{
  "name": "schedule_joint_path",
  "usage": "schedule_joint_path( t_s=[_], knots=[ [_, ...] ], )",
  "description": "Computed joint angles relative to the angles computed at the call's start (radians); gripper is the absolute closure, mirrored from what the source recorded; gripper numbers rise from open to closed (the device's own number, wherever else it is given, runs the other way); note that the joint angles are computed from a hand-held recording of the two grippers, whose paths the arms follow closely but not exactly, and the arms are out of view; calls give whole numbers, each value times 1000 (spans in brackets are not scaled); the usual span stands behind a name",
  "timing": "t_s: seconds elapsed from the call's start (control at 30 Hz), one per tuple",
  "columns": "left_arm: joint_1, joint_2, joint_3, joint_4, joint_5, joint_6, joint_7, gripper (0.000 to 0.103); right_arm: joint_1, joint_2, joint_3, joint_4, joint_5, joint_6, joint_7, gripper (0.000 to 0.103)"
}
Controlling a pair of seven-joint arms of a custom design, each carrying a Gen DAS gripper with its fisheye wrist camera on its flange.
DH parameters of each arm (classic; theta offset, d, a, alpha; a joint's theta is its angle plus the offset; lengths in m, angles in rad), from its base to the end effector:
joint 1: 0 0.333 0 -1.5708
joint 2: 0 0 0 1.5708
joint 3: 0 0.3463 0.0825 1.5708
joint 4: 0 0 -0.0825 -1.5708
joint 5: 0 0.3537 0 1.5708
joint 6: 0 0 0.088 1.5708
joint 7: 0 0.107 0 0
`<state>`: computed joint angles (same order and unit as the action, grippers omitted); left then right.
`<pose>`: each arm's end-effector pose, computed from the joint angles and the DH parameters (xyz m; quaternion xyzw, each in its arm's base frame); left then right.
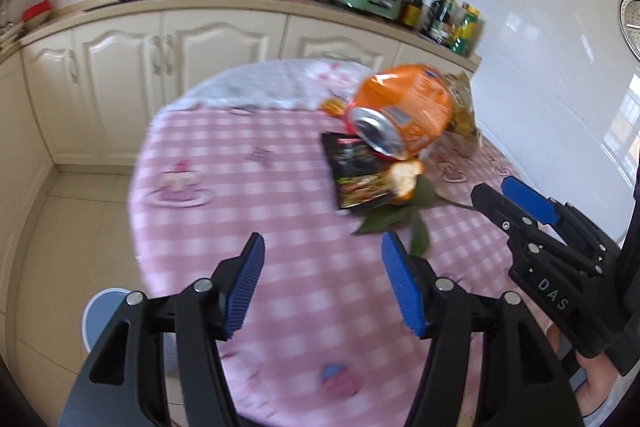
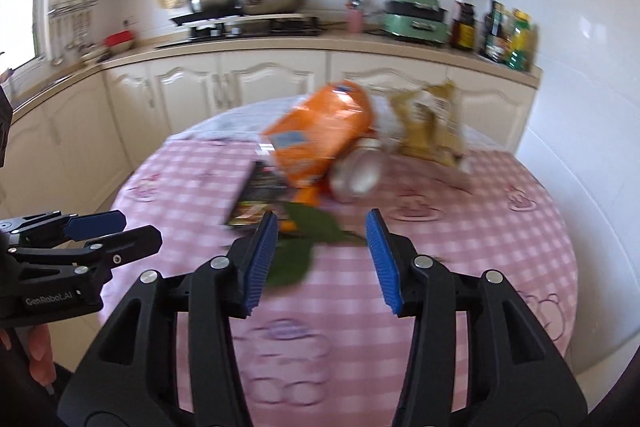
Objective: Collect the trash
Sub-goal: 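Move both open tools back over the table toward the remaining trash, then grasp the black snack packet with the left tool while the right tool grasps the orange peel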
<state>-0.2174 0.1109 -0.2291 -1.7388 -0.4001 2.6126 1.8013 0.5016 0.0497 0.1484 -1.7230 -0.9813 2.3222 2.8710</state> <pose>0.5659 -0.2521 0.6332 -0.5064 0.7631 -0.3897 0.0975 0.4843 0.3462 0.6475 -0.5705 0.6664 -0.3629 0.3144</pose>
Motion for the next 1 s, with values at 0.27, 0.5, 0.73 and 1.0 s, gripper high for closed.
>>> schedule_joint_path(
  t_s=[0.27,0.5,0.73,1.0],
  knots=[
    [-66,187,15,247,171,-101,-165,43,-55,-18,-25,-51,49,95,-5,50],
    [-110,311,23,435,273,-208,-226,43,-80,6,-33,-32,155,136,-79,42],
    [-130,366,35,511,319,-237,-248,53,-73,40,-42,0,198,136,-125,40],
    [-100,289,25,379,278,-139,-202,80,-53,77,-49,50,224,129,-169,39]
  ],
)
